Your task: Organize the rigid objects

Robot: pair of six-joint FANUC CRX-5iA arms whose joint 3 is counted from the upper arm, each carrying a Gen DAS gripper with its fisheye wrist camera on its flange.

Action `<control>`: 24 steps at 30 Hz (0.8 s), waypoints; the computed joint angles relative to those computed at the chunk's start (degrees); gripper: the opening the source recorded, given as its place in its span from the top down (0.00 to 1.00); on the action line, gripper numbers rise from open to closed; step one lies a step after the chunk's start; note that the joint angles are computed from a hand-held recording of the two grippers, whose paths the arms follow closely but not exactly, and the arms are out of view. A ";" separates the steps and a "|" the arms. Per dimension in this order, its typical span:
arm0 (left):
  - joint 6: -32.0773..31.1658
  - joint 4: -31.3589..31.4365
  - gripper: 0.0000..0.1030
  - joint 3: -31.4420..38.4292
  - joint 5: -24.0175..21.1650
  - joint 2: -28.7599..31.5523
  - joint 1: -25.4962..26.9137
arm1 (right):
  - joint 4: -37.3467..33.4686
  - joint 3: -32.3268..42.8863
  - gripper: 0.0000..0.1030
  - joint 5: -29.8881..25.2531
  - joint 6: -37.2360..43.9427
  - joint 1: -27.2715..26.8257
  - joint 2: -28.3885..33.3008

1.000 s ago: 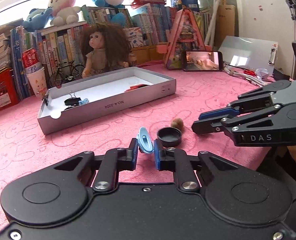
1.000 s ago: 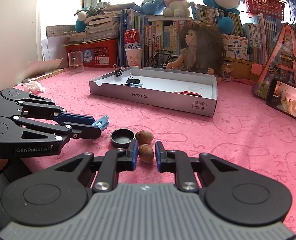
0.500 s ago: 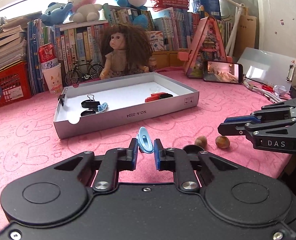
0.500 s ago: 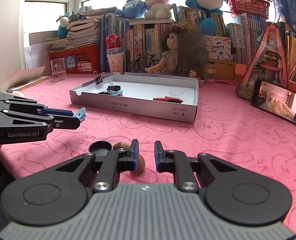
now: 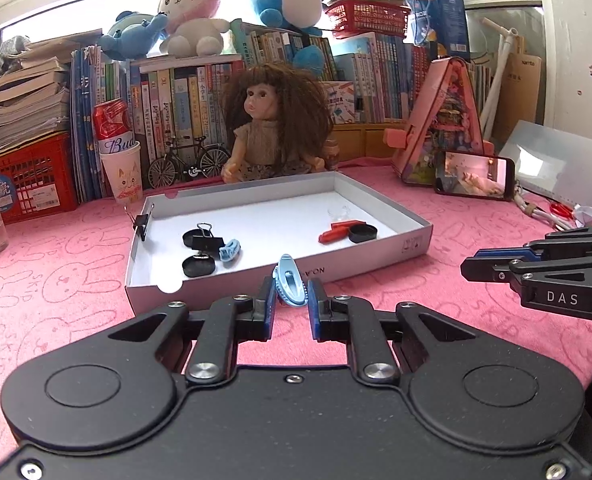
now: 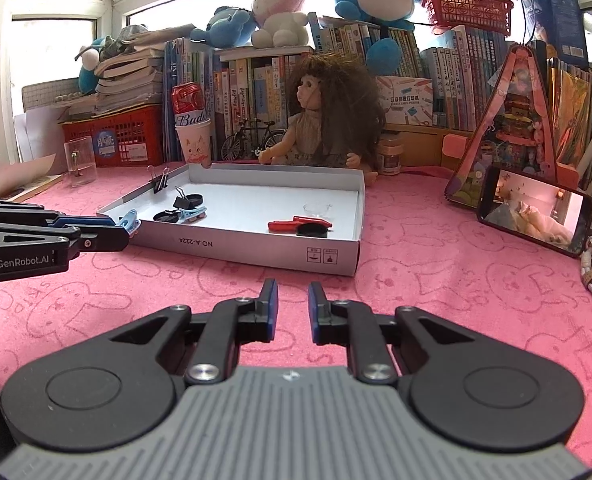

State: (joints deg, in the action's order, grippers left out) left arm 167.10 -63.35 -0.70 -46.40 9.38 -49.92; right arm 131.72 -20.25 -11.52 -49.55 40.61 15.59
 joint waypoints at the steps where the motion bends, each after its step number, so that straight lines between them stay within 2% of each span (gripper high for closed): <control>1: -0.09 0.06 0.85 0.18 0.19 0.04 0.33 | -0.84 0.18 0.80 -0.23 0.60 0.12 0.23; 15: -1.46 2.01 0.85 3.42 2.42 1.87 4.88 | -2.49 4.95 0.80 -0.27 0.73 -0.58 3.51; 24: -2.70 4.20 0.85 6.40 2.73 4.38 7.62 | -8.41 8.16 0.80 -0.98 6.00 0.53 6.62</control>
